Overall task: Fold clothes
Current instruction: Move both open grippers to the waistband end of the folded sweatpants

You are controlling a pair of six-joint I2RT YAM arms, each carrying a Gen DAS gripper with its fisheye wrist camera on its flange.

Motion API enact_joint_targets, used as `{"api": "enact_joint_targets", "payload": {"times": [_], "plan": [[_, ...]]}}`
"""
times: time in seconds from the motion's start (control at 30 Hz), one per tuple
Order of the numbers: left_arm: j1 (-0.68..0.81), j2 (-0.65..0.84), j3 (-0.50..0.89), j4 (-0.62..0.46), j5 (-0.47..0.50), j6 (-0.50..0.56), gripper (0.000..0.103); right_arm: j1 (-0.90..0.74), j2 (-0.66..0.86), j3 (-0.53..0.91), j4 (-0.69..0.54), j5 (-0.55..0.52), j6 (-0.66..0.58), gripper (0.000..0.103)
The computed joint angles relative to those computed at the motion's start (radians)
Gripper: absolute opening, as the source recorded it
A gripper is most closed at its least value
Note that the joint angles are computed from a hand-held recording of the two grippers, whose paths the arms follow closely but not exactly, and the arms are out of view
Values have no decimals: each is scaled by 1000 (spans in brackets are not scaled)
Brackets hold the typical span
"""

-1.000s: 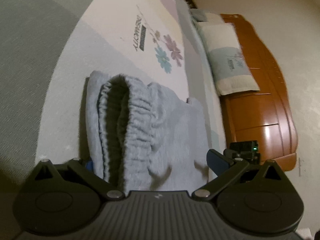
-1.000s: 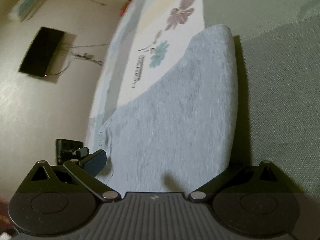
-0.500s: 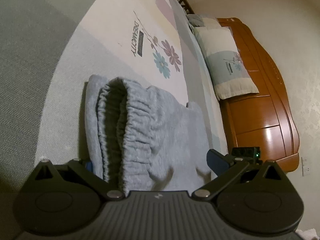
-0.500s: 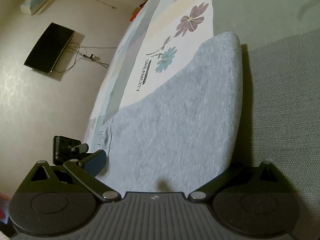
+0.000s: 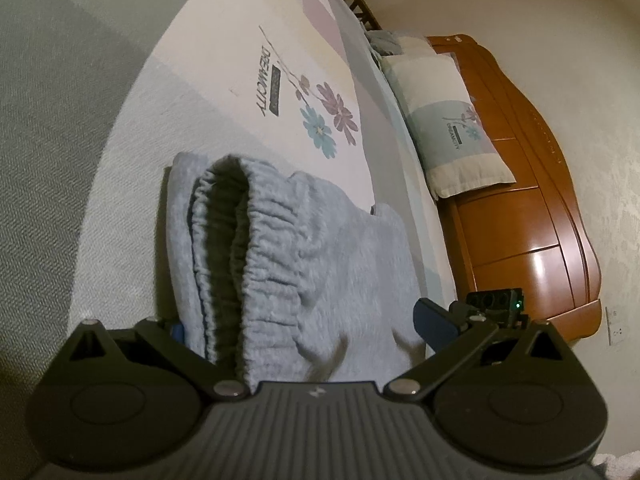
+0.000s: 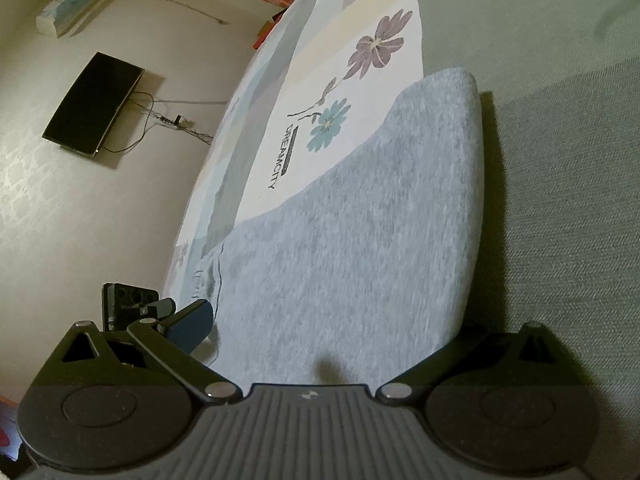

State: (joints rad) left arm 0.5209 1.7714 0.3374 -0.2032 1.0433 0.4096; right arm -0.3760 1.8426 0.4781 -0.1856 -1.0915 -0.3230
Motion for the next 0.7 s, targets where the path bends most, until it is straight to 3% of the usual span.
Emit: {"api": "enact_joint_targets", "payload": {"times": [0.2, 0.27, 0.33, 0.37, 0.53, 0.7], "plan": [[-14, 20, 51, -75, -12, -13, 102, 9, 32, 59, -110, -15, -51, 103], [-5, 14, 65, -156, -32, 51, 102, 10, 43, 80, -159, -20, -77, 103], [9, 25, 79, -220, -42, 120, 102, -13, 86, 112, -261, -41, -198, 103], [15, 44, 87, -223, -35, 131, 102, -19, 106, 125, -293, -51, -234, 103], [-47, 3, 68, -126, -34, -19, 102, 8, 134, 140, -230, -99, -124, 103], [-57, -56, 42, -126, -19, -40, 102, -29, 154, 182, -442, -161, -313, 103]]}}
